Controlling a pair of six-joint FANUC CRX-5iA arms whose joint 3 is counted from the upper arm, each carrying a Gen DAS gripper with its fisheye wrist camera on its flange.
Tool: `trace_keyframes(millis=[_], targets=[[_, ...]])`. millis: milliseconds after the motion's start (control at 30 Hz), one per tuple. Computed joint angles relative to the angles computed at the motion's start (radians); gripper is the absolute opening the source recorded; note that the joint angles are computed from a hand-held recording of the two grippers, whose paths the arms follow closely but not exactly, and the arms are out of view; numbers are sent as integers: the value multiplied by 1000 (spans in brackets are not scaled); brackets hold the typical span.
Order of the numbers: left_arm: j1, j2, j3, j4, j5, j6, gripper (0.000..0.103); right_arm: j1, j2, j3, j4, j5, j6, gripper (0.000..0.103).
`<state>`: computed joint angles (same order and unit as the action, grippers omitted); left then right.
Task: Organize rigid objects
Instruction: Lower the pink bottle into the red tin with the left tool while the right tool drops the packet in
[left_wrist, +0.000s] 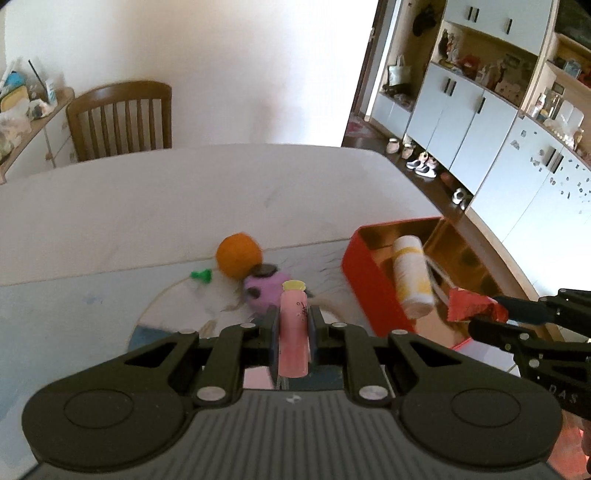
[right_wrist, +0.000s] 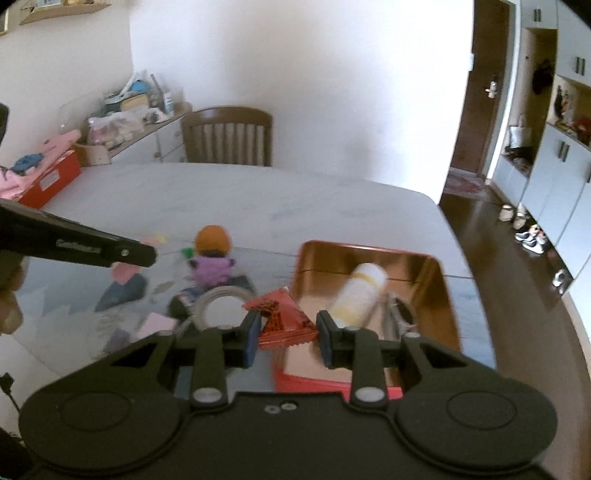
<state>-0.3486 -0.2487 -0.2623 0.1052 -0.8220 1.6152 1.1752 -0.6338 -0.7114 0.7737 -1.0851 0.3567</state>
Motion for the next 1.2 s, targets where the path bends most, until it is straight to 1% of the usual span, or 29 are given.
trace_keyframes(millis=[333, 500, 633, 833, 1100, 1200], targets=[[-125, 117, 120, -85, -3, 113, 16, -117, -52, -33, -55, 16, 90, 32], [-187, 194, 199, -142, -5, 170, 16, -202, -46, -42, -96, 65, 157, 32], [-224, 261, 269, -184, -9, 209, 15, -256, -39, -39, -138, 99, 237, 32], [-267, 376, 389, -252, -58, 261, 16, -328, -26, -24, -223, 144, 372, 32], [-305, 511, 531, -330, -138, 278, 16, -392, 25, 16, -337, 183, 566, 31], [-313, 548, 569, -342, -164, 275, 16, -415, 48, 34, -382, 189, 634, 31]])
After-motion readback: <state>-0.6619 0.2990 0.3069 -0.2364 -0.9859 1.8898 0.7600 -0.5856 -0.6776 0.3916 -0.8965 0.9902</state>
